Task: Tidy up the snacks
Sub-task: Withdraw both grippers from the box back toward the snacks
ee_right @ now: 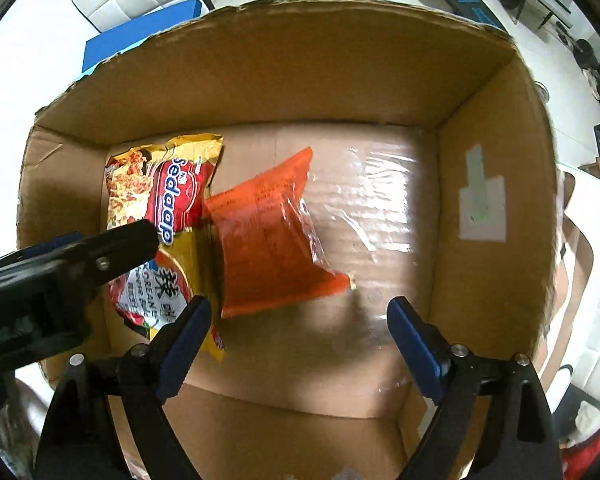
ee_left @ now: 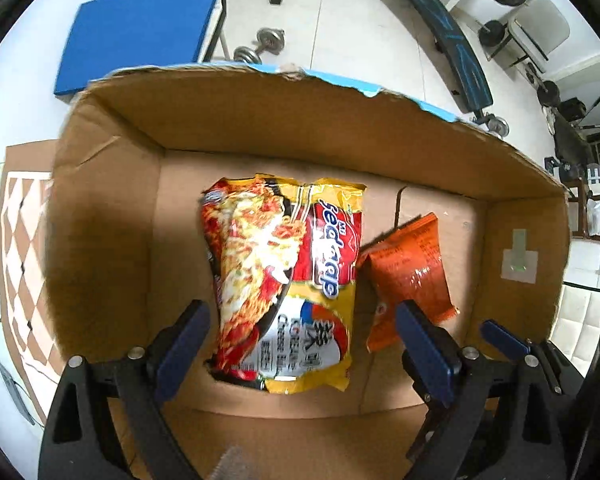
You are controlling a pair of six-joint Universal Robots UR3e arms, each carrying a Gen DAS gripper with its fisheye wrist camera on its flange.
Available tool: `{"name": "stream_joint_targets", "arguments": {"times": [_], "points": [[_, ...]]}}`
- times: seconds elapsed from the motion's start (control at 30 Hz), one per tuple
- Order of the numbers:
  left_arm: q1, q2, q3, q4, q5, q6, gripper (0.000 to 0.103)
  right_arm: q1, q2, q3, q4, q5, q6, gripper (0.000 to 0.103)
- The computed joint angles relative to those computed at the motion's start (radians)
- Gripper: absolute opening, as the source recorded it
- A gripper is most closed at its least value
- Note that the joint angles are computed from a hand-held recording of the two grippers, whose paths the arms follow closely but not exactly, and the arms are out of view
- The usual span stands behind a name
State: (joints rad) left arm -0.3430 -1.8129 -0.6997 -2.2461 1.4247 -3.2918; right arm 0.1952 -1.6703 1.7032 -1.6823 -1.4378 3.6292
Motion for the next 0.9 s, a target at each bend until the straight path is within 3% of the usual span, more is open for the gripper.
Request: {"name": "stream_joint_targets", "arguments": {"times": [0.3, 0.47, 0.7, 0.9], "points": [[0.009, 0.272, -0.136, 0.043, 0.107, 0.013, 0.095, 0.106, -0.184, 0.051, 0.047, -0.081, 0.131, 0.092], [-0.042, 0.292, -0.098, 0.062, 0.161, -0.006, 0.095, 0.286, -0.174, -0.088, 0.129, -0.190, 0.284, 0.092], [-0.078, 0.322, 0.079, -0.058, 0.198, -0.021, 0.095, 0.505, -0.089, -0.399, 0.321, -0.339, 0.486, 0.092], [-0.175, 0.267, 0.381, -0.246, 0.258, -0.111, 0.095, 0.715, -0.033, -0.609, 0.467, -0.447, 0.679, 0.092]]}}
